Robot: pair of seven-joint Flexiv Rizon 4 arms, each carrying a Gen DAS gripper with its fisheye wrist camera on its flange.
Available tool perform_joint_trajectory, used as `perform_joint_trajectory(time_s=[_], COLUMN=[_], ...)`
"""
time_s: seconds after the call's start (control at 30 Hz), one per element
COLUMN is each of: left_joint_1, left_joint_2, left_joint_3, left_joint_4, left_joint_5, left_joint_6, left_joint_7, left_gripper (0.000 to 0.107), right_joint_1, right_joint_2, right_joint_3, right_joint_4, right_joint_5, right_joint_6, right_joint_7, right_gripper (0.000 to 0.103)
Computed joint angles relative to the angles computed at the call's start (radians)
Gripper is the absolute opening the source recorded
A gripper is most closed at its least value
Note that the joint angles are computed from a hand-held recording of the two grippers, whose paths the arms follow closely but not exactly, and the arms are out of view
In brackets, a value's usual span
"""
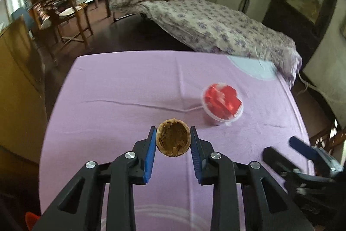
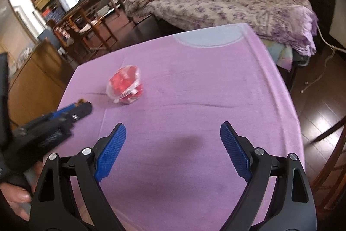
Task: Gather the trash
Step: 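Grasp the clear cup of red paper with the right tool while the left tool holds the shell, then carry the walnut shell and cup to the red basket and release both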
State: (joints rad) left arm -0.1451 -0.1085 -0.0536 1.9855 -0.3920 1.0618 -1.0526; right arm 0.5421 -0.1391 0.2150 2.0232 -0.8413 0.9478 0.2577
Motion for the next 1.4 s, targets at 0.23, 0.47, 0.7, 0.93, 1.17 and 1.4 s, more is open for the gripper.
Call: perform_joint_trajectory(time_s=[0.23, 0.47, 0.7, 0.93, 1.17, 1.4], left_joint_1=[0.042, 0.065, 0.069, 0.068, 0.069, 0.087], left_joint_2=[0.028, 0.017, 0.019, 0.047, 0.146, 0.287], left_joint_3=[0.033, 0.037, 0.036, 0.040, 0.076, 0.143], left_joint_4=[0.002, -0.010, -0.009, 0.008, 0.090, 0.194], left_joint_5=[-0.042, -0.043, -0.053, -0.079, -0.109, -0.112], left_joint_6=[-0.032, -0.053, -0.053, -0.054, -0.074, -0.099], left_joint_7=[-0.018, -0.018, -0.017, -0.011, 0.026, 0.081], left_gripper=[0.030, 0.030, 0.030, 0.030, 0.030, 0.030], right_joint_1=[0.018, 0.063, 0.103, 0.116, 0.144, 0.206], right_joint_2=[-0.114, -0.201, -0.246, -0.209, -0.139, -0.119], right_joint_3=[-0.018, -0.063, -0.088, -0.082, -0.024, 0.020], right_joint_4=[-0.138, -0.260, -0.339, -0.317, -0.273, -0.301], right_joint_5=[0.095, 0.122, 0.104, 0.080, 0.081, 0.078], right_joint_6=[-0.013, -0.099, -0.203, -0.213, -0.230, -0.257], right_joint_7=[-0.193, -0.310, -0.371, -0.362, -0.321, -0.292], right_gripper=[0.086, 0.089, 0.066, 0.048, 0.048, 0.048])
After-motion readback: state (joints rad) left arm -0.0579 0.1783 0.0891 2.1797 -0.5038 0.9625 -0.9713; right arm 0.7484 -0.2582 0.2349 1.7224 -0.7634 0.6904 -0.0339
